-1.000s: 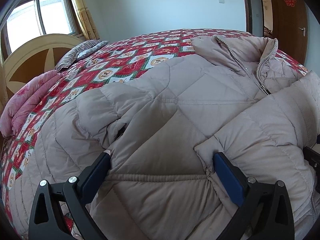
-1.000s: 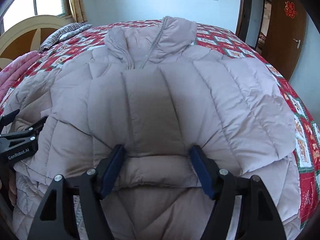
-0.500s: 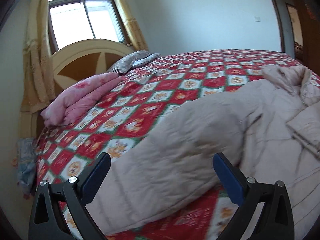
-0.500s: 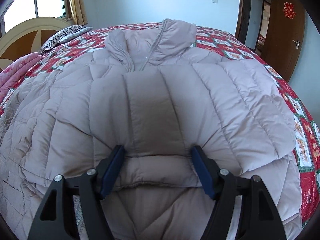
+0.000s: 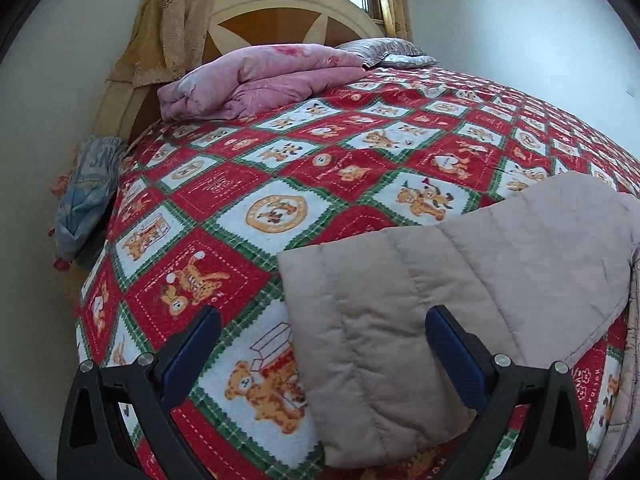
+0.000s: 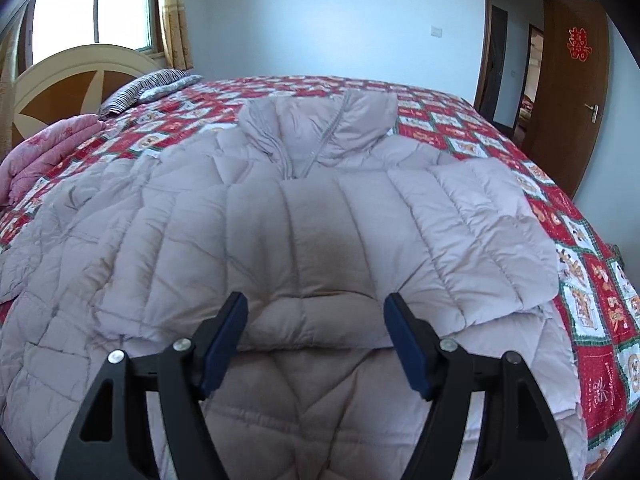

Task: Fold large clothes
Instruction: 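Grasp the sleeve cuff nearest the left tool with the left tool, then fold the held sleeve across the jacket body toward the right tool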

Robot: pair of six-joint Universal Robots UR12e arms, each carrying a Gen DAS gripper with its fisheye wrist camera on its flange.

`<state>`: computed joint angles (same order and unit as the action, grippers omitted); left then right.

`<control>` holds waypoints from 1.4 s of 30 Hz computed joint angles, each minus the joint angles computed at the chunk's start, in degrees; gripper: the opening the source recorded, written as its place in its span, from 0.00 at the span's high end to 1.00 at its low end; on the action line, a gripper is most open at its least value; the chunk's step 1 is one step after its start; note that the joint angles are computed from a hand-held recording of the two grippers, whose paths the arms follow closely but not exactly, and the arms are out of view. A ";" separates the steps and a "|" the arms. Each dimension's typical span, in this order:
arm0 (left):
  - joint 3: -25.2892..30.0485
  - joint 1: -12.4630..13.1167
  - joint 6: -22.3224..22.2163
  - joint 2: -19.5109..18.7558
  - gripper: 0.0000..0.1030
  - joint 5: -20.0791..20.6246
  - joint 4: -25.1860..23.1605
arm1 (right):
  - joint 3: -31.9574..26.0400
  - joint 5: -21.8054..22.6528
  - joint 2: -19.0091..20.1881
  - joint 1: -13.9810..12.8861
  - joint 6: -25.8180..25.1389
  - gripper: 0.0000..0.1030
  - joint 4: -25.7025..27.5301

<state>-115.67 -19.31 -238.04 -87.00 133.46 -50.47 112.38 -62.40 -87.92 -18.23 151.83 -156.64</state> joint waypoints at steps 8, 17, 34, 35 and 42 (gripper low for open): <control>2.73 -0.83 6.01 -3.31 0.91 -1.33 1.44 | 3.90 9.41 -3.86 -3.90 0.61 0.24 -1.94; 7.22 -4.47 13.71 -4.20 0.95 10.66 5.78 | 5.70 11.24 -4.30 -7.57 6.90 0.24 -3.72; 28.43 -13.37 44.41 -20.45 0.96 3.40 27.13 | 5.98 15.25 -3.07 -10.25 10.81 0.23 -0.21; 29.45 -13.79 44.59 -21.54 0.96 1.95 26.67 | 6.02 15.58 -3.04 -10.43 11.00 0.23 -0.03; 36.02 -17.00 49.87 -28.50 0.95 -4.40 27.65 | 6.88 17.08 -3.15 -11.06 11.54 0.22 -0.73</control>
<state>-79.65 -36.31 -188.17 -115.50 129.06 -22.82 119.26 -45.32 -91.07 -29.29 163.37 -157.37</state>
